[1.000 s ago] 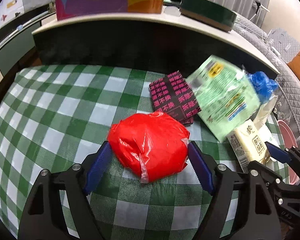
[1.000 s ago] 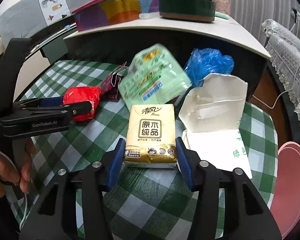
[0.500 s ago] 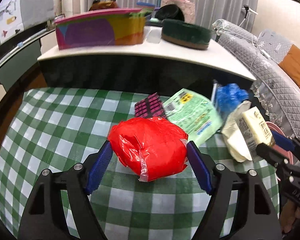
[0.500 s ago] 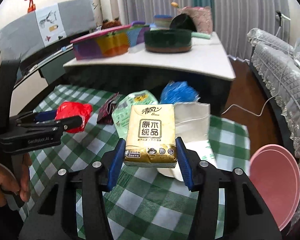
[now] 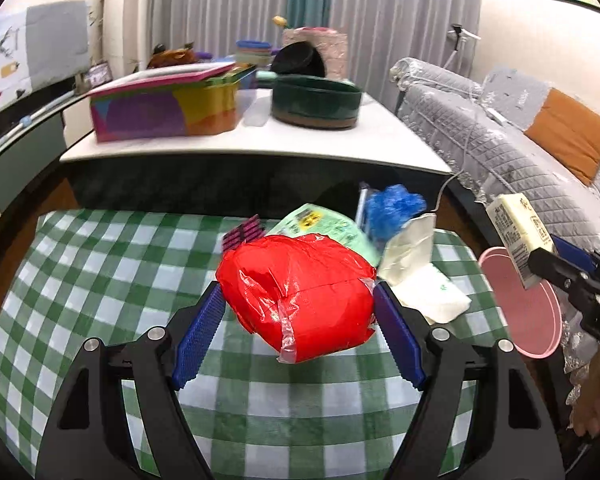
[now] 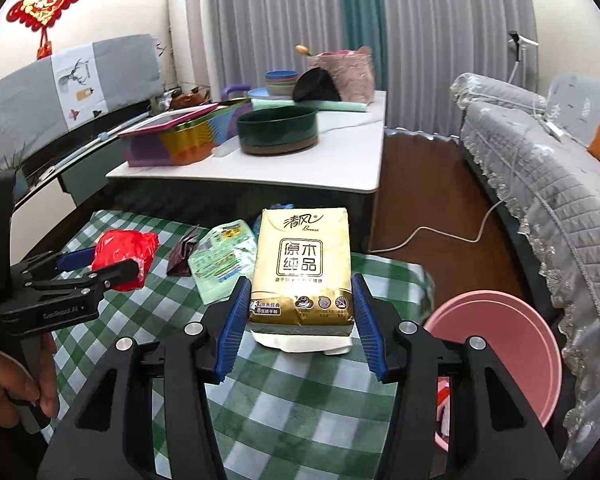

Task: Collect trash
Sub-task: 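Carry the red bag and tissue pack with both grippers over the pink bin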

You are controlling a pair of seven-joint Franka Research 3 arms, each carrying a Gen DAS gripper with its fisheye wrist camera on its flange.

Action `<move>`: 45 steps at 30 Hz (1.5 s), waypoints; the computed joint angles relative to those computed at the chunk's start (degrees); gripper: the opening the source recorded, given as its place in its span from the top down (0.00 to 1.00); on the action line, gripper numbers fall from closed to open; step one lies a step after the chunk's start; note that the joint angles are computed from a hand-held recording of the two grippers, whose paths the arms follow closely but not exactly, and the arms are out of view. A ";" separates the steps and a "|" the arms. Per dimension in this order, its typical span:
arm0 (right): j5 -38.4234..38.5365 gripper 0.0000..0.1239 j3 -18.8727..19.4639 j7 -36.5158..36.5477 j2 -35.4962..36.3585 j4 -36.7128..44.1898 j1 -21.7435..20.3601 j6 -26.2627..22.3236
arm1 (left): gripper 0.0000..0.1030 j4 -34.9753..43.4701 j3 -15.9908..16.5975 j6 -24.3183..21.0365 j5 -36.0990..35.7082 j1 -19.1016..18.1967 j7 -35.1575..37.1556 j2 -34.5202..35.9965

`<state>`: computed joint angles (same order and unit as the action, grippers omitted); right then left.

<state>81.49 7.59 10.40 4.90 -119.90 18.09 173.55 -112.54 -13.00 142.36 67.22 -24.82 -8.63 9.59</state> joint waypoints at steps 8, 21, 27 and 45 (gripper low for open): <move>6.35 0.59 -1.69 -6.24 -3.21 -1.28 -0.85 0.42 | 0.29 2.19 -0.13 -1.37 3.60 -1.52 -2.88 1.11; 2.41 0.59 -4.05 -2.16 -5.87 -2.63 -2.37 -0.89 | 0.29 9.09 -0.35 -4.42 1.66 -4.81 1.70 5.23; -2.30 0.59 -5.18 2.56 -6.34 -2.44 -3.63 -1.06 | 0.29 14.20 0.76 -3.65 0.97 -6.89 3.70 8.36; -15.10 0.59 -7.74 13.57 -5.70 -1.46 -7.84 1.14 | 0.29 31.73 5.55 -1.66 -4.96 -13.24 13.99 20.93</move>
